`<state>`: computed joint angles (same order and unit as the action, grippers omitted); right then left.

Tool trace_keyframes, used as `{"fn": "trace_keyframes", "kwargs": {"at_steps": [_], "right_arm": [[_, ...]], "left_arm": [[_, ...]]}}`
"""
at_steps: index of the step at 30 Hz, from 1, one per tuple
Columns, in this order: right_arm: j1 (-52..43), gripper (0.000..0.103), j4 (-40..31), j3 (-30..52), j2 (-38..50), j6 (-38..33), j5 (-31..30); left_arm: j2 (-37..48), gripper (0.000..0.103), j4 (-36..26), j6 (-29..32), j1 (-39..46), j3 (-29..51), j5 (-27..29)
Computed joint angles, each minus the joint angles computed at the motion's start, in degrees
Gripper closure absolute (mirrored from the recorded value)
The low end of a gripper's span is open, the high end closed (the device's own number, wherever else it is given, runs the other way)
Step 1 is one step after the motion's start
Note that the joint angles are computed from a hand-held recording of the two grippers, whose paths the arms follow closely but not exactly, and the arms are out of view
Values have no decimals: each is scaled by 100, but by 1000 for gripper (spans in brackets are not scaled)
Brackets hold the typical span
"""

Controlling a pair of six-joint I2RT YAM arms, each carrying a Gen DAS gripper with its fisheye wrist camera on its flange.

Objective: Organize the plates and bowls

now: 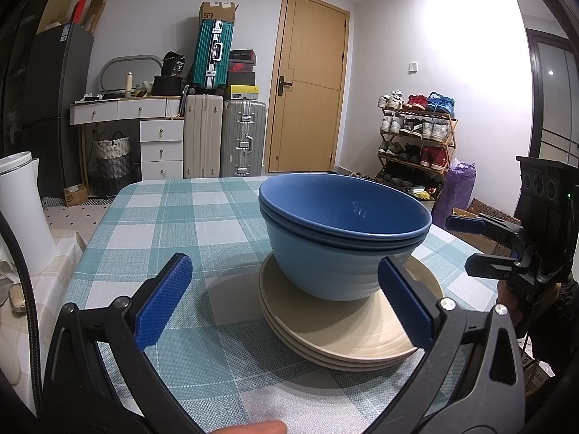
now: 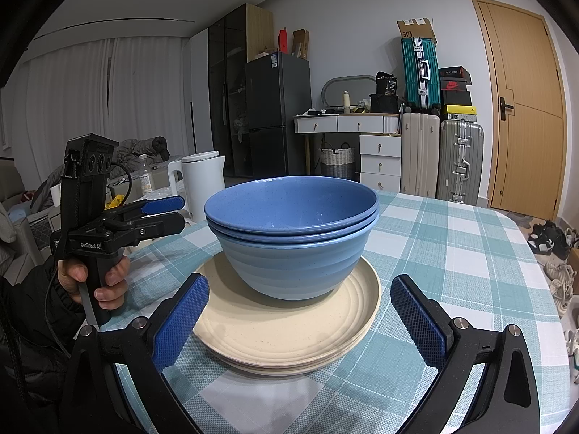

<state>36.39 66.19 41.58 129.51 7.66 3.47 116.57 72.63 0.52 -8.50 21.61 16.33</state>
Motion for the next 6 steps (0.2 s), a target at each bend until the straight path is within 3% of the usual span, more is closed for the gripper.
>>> {"fn": "trace_keyframes", "kwargs": {"at_steps": [6], "right_arm": [[-1,1,2,3,4,-3,-3]], "left_arm": [[12,0,14,3,3,-2,3]]}}
